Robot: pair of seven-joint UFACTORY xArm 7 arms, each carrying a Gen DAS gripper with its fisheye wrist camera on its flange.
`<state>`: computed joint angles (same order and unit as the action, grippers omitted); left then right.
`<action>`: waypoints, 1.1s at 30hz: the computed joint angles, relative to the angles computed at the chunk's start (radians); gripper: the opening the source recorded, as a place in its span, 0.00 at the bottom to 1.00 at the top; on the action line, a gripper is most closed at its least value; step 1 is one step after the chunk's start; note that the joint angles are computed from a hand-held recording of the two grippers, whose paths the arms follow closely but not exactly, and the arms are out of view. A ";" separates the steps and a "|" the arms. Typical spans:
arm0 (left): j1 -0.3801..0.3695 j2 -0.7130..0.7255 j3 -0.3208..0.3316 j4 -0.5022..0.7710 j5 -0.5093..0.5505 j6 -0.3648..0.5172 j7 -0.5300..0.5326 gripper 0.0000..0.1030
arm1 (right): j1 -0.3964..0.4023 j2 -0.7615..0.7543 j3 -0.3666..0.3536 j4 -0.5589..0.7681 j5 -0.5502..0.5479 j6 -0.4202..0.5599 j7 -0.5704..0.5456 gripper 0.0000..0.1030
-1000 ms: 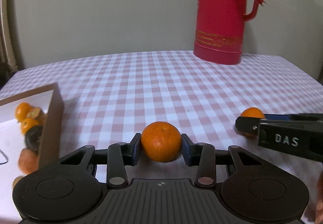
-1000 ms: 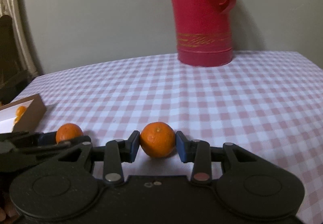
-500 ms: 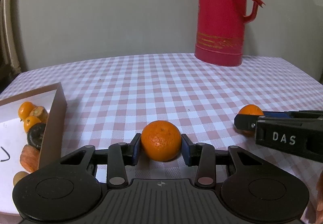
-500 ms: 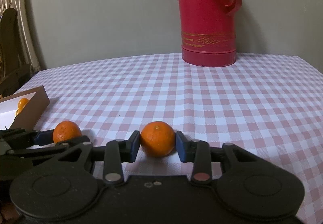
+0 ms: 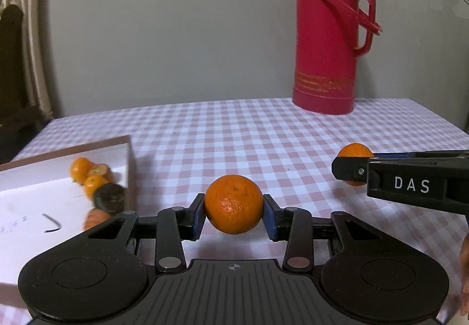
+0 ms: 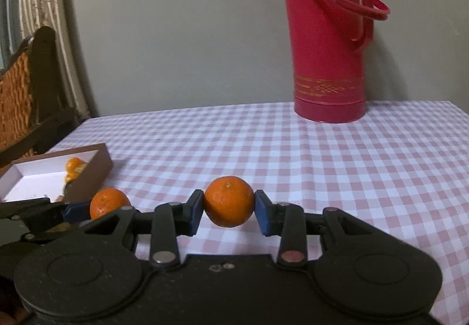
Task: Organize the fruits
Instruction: 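Lift both held tangerines and carry them over the white box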
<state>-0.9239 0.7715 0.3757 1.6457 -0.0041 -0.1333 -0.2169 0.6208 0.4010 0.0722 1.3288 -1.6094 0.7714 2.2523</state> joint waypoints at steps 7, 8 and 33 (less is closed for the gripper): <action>-0.066 -0.096 0.079 -0.176 -0.076 -0.106 0.055 0.39 | 0.037 0.017 0.011 0.048 -0.035 -0.001 -0.026 0.28; -0.078 -0.110 0.094 -0.204 -0.095 -0.124 0.067 0.39 | 0.043 0.024 0.012 0.063 -0.039 0.000 -0.035 0.28; 0.018 -0.258 0.057 -0.416 -0.450 -0.279 0.351 0.39 | 0.198 0.313 -0.125 0.522 -0.016 -0.186 -0.214 0.28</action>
<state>-0.9062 0.5138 0.4328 1.2294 -0.4542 -0.4126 0.1346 0.8184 0.7136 -0.0524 1.8509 -1.6258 0.5852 2.0384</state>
